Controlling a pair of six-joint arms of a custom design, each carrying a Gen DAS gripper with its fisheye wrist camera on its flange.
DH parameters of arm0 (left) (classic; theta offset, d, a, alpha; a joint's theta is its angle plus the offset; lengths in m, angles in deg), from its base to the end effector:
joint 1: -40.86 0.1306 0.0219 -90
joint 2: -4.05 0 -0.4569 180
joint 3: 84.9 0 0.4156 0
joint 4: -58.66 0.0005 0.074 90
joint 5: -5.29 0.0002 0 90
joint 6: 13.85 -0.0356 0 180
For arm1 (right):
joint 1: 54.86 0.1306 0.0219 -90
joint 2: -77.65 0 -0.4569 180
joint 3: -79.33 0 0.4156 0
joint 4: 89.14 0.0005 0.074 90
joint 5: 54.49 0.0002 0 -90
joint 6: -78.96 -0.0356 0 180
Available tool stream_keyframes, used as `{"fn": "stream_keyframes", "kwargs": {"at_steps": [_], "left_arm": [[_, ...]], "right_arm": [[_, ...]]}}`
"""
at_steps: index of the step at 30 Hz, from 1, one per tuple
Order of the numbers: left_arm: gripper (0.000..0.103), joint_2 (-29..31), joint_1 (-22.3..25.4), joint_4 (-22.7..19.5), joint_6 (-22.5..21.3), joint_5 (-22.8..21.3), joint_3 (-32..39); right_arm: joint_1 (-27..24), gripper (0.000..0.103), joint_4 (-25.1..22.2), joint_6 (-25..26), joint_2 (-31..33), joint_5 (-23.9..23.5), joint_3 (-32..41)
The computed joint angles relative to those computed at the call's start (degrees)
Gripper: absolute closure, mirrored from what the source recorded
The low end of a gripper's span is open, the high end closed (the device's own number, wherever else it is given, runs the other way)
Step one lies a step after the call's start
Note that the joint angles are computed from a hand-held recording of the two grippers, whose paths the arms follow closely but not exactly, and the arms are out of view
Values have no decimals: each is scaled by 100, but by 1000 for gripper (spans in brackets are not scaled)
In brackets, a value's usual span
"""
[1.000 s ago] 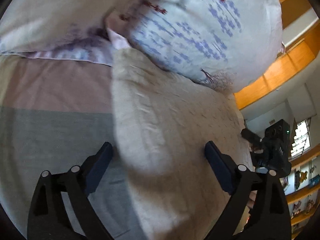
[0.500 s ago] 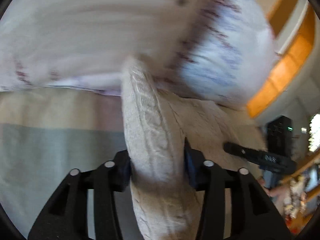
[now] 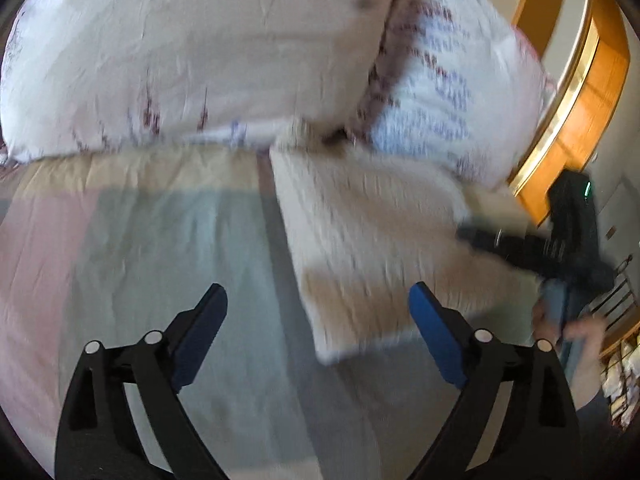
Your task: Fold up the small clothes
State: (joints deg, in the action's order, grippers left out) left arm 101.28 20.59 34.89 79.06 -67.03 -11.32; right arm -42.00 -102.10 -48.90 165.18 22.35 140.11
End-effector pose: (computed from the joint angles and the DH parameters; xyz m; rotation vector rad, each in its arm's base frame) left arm 0.4960 -0.1953 0.3376 0.5095 2.3669 -0.5574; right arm 0.4436 0.1091 0.3304 0.3834 2.3160 0.7156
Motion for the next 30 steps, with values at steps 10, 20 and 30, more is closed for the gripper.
{"fn": "stream_keyframes", "kwargs": {"at_steps": [10,20,30], "left_arm": [[2,-256,-353,-72,-298,-1121,-615],[2,-79,-568,-370,-510,-1789,-480],[2,-102,-540,-372,-524,-1768,-505]], "right_arm": [[1414,12,-1627,-231,-639,2804,-316],[1764,1,-2319,-162,116,3507,133],[1831,1,-2338,-229,174,3558,173]]}}
